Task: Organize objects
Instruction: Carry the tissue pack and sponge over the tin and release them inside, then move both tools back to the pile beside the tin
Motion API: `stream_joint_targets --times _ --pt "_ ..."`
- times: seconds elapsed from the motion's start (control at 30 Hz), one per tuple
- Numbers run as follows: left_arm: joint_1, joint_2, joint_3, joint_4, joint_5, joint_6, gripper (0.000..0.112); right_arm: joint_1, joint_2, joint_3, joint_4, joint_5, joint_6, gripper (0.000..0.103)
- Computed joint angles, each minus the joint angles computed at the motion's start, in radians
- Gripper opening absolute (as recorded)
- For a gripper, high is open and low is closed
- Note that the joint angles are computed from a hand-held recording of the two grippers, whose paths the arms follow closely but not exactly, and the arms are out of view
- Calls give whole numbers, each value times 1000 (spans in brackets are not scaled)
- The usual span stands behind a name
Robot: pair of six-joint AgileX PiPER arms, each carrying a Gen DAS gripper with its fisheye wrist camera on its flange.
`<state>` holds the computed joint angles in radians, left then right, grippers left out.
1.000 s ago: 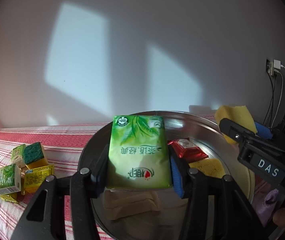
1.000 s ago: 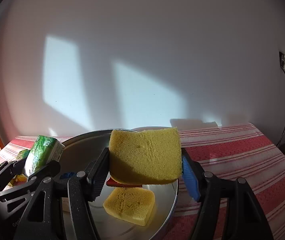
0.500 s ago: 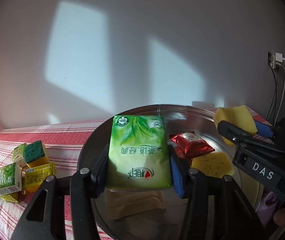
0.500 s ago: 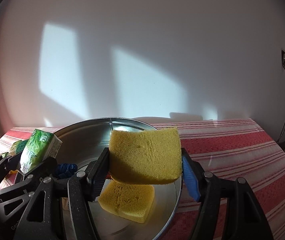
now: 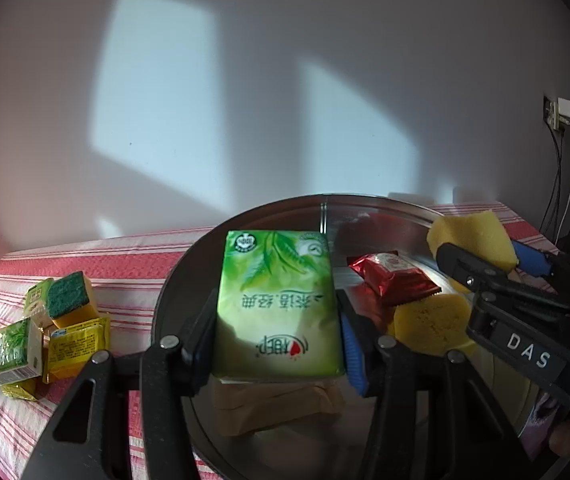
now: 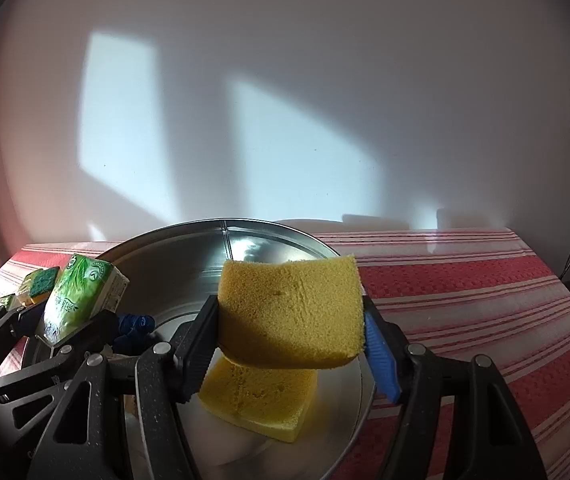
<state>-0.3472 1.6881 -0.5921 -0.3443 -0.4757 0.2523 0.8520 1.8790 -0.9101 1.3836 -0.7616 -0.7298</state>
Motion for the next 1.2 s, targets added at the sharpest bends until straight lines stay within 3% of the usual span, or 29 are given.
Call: stream_joint_targets --times 0.23,0.3,0.4,0.47,0.6,0.8,1.1,1.2 --pt "-7 -6 -1 -29 8 22 54 -8 -6 13 -39 21 34 69" --pt "-12 -11 7 -33 -7 22 74 -2 -9 18 -47 8 44 70" --pt "-31 -25 39 -61 -70 34 96 16 -10 36 -71 -42 94 79" --pt "-43 -36 53 -85 -100 59 100 26 -14 58 -102 -80 155 82" --pt "-47 -44 64 -105 -123 79 102 24 -24 101 -174 -116 290 83" --pt "-1 -52 61 -60 -104 25 102 3 -41 136 -217 -99 411 83" --pt "64 -57 85 11 -110 -39 102 67 -31 123 -125 -200 347 83" --pt "87 -61 99 34 -123 -55 102 109 -16 118 -84 -282 339 83"
